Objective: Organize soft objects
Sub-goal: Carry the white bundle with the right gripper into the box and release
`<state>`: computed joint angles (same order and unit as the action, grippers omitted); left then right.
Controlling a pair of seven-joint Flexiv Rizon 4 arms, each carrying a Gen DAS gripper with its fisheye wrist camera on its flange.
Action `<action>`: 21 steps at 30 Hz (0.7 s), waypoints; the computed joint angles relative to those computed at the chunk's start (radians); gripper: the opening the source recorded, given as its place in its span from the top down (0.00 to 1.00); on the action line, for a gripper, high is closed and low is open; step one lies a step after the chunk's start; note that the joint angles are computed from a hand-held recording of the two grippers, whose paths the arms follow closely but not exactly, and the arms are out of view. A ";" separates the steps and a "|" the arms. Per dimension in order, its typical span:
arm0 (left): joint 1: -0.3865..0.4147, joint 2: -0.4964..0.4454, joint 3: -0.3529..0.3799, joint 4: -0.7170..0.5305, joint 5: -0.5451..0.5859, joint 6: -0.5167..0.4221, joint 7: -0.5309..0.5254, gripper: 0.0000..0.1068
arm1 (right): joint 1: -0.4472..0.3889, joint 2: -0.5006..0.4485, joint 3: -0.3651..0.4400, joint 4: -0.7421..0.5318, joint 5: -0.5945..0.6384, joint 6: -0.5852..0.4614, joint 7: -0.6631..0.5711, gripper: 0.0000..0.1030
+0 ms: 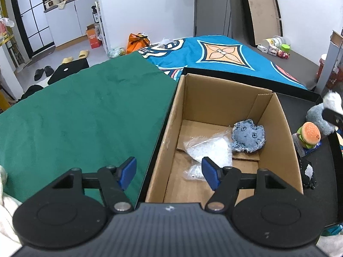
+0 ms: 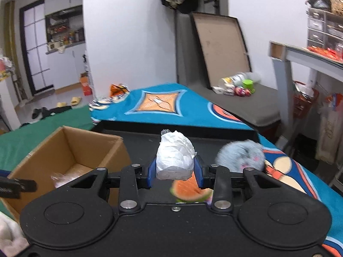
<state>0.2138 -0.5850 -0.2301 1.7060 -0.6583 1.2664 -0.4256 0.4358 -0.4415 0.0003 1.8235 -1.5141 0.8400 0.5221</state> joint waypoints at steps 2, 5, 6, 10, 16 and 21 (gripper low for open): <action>0.007 -0.002 -0.004 -0.004 -0.006 -0.010 0.002 0.43 | 0.001 -0.011 -0.004 -0.024 -0.015 0.014 -0.008 0.66; 0.013 -0.006 -0.004 -0.017 -0.014 -0.041 0.002 0.53 | 0.004 -0.032 -0.012 -0.062 -0.029 0.038 -0.028 0.66; 0.013 -0.008 -0.001 -0.025 -0.015 -0.054 0.001 0.55 | 0.007 -0.038 -0.014 -0.074 -0.031 0.045 -0.035 0.66; 0.006 -0.023 0.008 -0.050 -0.013 -0.085 0.008 0.67 | 0.016 -0.061 -0.025 -0.117 -0.035 0.074 -0.060 0.66; 0.002 -0.034 0.024 -0.069 -0.012 -0.117 -0.007 0.81 | 0.028 -0.100 -0.046 -0.181 -0.053 0.133 -0.112 0.65; 0.005 -0.045 0.035 -0.098 -0.003 -0.160 -0.024 0.90 | 0.041 -0.139 -0.067 -0.241 -0.037 0.168 -0.146 0.65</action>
